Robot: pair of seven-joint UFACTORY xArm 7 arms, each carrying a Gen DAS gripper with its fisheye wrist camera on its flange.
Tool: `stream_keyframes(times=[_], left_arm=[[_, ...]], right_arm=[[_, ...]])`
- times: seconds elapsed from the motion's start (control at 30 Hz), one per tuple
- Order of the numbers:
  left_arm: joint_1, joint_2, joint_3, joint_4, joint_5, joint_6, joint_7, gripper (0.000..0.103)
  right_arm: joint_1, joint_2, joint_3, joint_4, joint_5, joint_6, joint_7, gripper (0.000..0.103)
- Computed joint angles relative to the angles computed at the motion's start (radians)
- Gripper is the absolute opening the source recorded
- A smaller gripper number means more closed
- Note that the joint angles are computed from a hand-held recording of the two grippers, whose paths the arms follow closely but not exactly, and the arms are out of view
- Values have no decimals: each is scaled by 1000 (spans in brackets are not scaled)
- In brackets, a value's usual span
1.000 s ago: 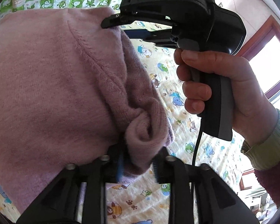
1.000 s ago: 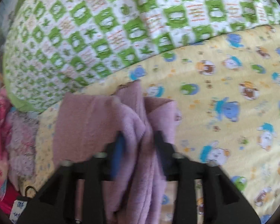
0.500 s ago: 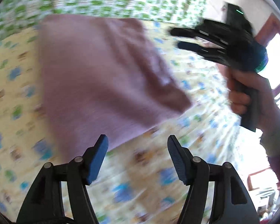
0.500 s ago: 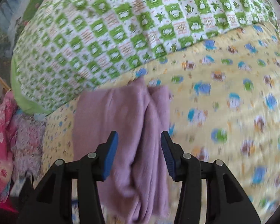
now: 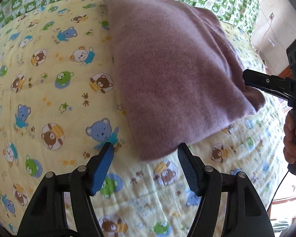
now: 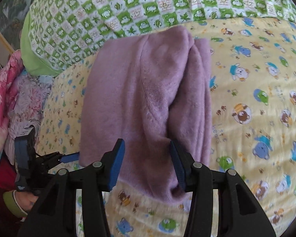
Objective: Fold small clothes
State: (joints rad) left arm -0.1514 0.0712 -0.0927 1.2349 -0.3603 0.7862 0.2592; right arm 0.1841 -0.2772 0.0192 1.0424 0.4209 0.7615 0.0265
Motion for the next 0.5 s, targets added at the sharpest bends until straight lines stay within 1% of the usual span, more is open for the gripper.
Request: stream_keyframes(times=[0.03,0.07,0.1,0.13,0.17,0.2,0.27,0.33,0.37,0.4,0.43,0.47,0.5], left_arm=[[-4,9,-3,1,8,-11,-4,67],[-8,16,-5,13,16,-15,-8,63],[-8,21,-7,21,15,-17,-5,55],[-8,35,-9,32,6,-16,3,49],[-4,45,-12,45,-21,-2,20,36],[-1,57,-15,61,-41,15,27,34],[-7,75,-19,91,-28,24,7,34],[-4,80,-21,102,-37,35,8,34],[2,79,-20,104,-48,46,14,35],[5,84,-20,112,-59,57,15,35],[8,84,-20,112,-67,61,18,35],[10,84,-20,114,-70,66,19,35],[9,90,-20,120,-69,71,18,35]], right_arm=[[-2,10,0,2,-3,-3,5,48],[-3,11,0,0,-4,-6,5,47],[-6,11,0,-2,-10,-5,6,40],[-9,9,0,-3,-16,-4,8,21],[-13,9,0,-1,-26,5,14,14],[-11,1,-9,-3,-9,9,1,14],[-6,-20,-19,-10,15,-5,-35,14],[-10,-12,-14,12,-15,19,-47,17],[-2,-1,-18,27,-54,39,-38,19],[-32,15,13,42,-88,61,-34,20],[-21,25,1,48,-80,71,-43,20],[-13,32,-14,46,-29,75,-67,20],[-15,36,-17,40,-8,69,-70,20]])
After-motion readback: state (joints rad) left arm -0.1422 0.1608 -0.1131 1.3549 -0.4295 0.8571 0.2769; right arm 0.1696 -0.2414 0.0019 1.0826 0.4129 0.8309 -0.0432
